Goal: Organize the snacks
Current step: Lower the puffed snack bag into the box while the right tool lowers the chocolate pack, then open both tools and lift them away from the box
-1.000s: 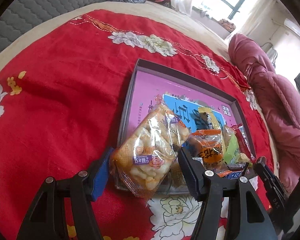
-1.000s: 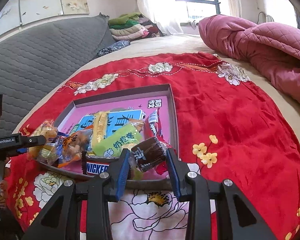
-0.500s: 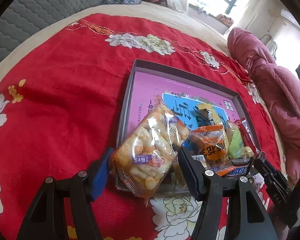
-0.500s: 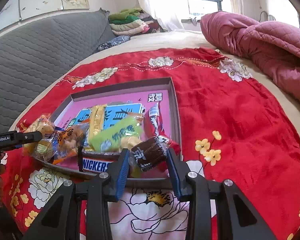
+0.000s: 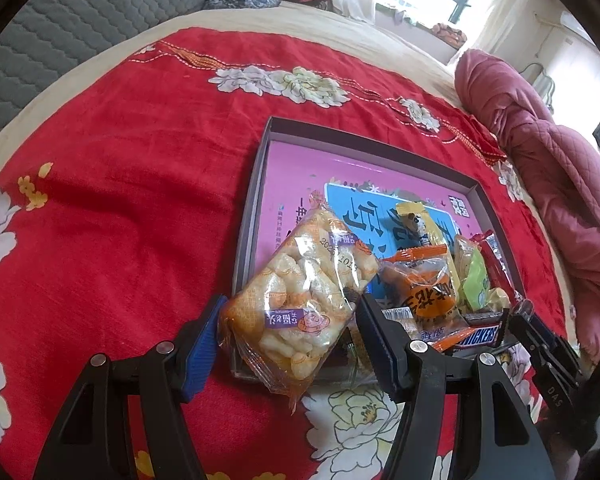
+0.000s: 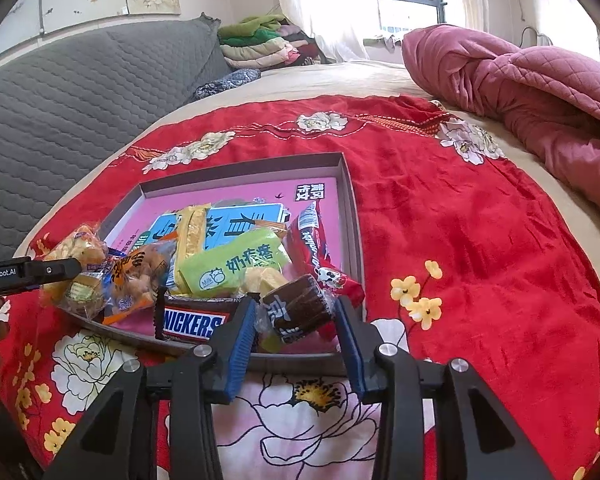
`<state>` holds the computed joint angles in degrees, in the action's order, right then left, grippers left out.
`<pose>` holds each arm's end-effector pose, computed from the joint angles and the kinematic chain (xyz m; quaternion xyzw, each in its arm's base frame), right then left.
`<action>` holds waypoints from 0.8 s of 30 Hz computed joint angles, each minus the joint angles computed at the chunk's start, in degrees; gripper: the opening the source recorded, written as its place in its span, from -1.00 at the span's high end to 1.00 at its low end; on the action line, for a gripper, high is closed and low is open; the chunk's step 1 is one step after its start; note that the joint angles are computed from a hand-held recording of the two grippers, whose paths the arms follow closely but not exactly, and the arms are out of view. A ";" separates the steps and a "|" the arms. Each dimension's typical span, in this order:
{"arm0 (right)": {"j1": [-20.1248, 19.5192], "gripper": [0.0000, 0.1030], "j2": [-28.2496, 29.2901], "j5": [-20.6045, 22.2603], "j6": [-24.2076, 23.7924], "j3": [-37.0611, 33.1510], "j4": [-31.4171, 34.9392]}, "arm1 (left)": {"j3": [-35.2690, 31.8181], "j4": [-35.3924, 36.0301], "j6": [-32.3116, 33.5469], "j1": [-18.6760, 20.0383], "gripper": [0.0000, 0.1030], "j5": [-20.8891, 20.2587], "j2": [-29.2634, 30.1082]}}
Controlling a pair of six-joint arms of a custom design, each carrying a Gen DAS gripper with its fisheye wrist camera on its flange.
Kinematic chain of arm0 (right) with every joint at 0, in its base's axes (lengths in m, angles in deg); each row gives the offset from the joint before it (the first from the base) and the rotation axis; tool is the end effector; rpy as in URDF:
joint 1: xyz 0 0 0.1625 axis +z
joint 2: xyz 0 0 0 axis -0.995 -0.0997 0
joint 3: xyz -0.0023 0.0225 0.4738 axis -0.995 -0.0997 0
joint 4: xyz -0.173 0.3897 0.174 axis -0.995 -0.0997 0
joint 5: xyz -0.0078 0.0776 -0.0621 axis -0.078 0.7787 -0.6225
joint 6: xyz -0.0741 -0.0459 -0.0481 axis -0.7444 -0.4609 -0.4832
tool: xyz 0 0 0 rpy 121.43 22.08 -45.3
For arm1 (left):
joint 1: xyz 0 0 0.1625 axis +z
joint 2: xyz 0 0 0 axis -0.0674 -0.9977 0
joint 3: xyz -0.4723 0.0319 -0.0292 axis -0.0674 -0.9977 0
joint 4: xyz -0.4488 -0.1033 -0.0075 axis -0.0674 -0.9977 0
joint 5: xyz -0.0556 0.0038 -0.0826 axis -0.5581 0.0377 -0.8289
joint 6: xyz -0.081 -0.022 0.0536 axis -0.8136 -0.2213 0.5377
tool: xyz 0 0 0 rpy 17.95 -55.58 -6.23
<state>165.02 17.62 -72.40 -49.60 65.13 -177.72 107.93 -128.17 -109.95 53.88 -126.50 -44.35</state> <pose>0.0133 -0.5306 0.2590 0.0758 -0.8677 0.3848 0.3054 -0.2746 -0.6293 0.0112 0.1292 0.9357 -0.2245 0.2395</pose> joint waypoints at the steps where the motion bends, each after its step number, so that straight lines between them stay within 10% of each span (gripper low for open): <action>1: 0.01 0.22 0.03 0.00 0.05 -0.01 -0.06 | -0.04 0.09 -0.02 0.01 -0.30 0.00 -0.01; 24: -0.05 -0.04 -2.12 2.48 -0.09 2.06 -3.33 | 1.05 -0.89 1.62 -0.92 -0.32 -0.19 -1.28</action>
<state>164.97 15.50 -69.92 -49.69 67.19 -181.05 108.97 -129.05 -108.33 52.95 -126.70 -45.63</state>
